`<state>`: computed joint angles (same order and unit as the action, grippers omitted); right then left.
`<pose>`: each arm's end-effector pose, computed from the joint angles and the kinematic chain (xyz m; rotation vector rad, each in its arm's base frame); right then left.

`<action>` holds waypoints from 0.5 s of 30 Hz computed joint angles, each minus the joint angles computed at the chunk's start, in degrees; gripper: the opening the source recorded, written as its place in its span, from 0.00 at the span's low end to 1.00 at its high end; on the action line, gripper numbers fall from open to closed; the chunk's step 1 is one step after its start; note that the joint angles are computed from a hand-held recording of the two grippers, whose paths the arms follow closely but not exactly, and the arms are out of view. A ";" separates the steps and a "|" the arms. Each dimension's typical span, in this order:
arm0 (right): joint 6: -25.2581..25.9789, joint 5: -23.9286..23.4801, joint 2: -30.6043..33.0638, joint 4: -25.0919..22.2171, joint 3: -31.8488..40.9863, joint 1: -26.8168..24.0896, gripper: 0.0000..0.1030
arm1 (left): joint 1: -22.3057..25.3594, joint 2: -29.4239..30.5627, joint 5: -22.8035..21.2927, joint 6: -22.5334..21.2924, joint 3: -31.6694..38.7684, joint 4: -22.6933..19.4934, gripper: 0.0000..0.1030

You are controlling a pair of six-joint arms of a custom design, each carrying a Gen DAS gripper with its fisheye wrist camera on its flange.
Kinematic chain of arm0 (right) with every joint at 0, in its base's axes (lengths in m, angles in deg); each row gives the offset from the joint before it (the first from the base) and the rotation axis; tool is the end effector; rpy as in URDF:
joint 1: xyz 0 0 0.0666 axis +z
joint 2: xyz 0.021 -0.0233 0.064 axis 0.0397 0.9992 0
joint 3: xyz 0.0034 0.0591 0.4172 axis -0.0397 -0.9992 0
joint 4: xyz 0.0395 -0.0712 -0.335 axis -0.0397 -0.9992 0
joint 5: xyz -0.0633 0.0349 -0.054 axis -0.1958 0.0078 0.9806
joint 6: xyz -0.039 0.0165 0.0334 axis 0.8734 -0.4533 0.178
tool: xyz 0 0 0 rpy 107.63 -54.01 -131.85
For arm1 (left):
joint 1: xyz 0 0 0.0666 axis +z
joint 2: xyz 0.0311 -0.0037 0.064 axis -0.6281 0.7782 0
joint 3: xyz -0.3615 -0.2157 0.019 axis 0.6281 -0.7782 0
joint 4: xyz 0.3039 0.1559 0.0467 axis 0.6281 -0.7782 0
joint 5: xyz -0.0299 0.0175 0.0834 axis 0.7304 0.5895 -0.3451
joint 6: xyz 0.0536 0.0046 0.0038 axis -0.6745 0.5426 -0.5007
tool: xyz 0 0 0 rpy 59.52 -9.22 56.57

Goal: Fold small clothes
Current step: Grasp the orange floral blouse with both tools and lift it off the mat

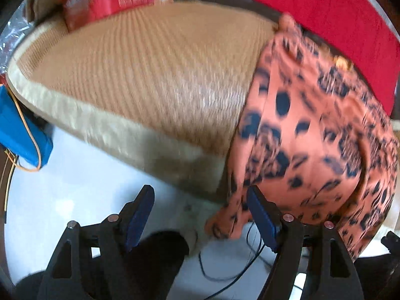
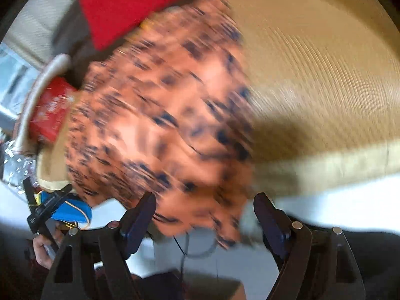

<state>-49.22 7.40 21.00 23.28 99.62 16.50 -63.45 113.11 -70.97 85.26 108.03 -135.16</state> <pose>0.5321 0.1454 0.3958 0.0365 2.7868 0.5713 0.5275 -0.2323 0.4209 -0.6807 2.6466 -0.0391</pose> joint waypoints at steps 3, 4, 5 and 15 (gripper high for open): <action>0.44 -0.89 1.75 -3.12 0.19 -1.08 0.81 | 0.12 1.66 3.50 0.57 0.66 -1.49 0.74; 0.51 -0.96 2.15 -3.35 0.02 -1.29 0.81 | 0.06 2.20 4.13 0.61 0.99 -1.85 0.75; 0.78 -0.85 2.61 -3.67 0.07 -1.36 0.81 | -0.02 2.55 4.51 0.31 1.14 -1.93 0.75; -0.59 -2.89 8.41 -2.29 1.04 -0.07 0.78 | -0.74 4.71 8.21 -3.95 1.43 3.09 0.46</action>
